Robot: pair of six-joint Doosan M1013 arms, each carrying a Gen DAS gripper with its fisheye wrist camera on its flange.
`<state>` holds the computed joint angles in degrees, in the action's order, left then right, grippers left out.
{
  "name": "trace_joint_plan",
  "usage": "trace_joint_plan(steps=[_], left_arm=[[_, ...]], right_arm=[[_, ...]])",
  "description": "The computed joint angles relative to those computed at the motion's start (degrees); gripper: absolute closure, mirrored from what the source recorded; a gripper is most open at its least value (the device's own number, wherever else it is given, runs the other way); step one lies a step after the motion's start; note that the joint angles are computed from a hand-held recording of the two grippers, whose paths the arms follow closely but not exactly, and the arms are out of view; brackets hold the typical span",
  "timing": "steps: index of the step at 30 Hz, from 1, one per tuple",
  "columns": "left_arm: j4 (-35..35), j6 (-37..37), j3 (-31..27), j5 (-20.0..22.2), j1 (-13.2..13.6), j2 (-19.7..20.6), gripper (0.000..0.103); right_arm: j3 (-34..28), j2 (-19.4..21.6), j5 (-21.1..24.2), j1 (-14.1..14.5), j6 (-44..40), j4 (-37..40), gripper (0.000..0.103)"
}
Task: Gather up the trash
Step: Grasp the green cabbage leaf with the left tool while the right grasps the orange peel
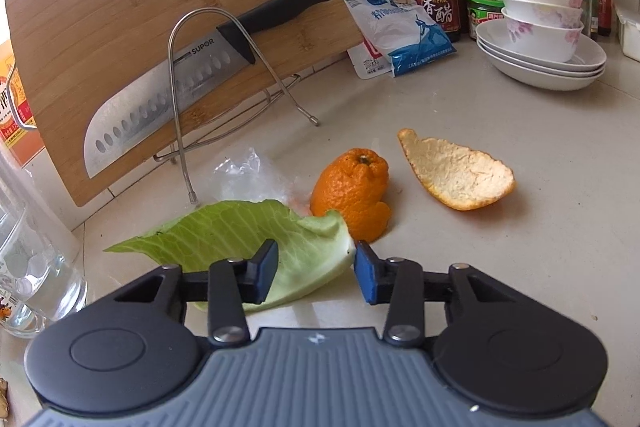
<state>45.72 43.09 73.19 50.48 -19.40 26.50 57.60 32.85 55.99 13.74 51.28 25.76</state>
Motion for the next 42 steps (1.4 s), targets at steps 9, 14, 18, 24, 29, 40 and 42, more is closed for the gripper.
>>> trace_joint_plan(steps=[9,14,18,24,29,40,42], left_arm=[[1.7,-1.3,-1.2,2.4,-0.5,1.2,0.067],[1.1,-1.2,-1.4,2.3,-0.5,1.2,0.084],[1.3,-2.7,-0.5,1.4,-0.5,0.2,0.088],[1.1,-2.7,0.3,0.5,-0.3,-1.2,0.093],[0.4,-1.0,1.0,-0.6,0.2,-2.5,0.095],[-4.3,4.1,1.9,-2.1,1.5,-4.8,0.096],[-5.6,5.5,1.9,-2.4,1.7,-5.1,0.096]], right_arm=[[-5.2,3.7,3.5,0.2,-2.1,2.9,0.000],[-8.2,5.9,5.5,0.2,-2.1,4.5,0.000],[-10.3,7.4,6.4,0.3,-2.6,5.5,0.000],[-14.3,10.4,7.9,0.9,-3.7,6.2,0.000],[-17.0,12.5,6.9,1.6,-5.8,6.2,0.003],[-20.0,14.7,6.3,2.7,-8.3,5.2,0.033],[-19.9,14.6,5.9,2.8,-8.3,4.6,0.044]])
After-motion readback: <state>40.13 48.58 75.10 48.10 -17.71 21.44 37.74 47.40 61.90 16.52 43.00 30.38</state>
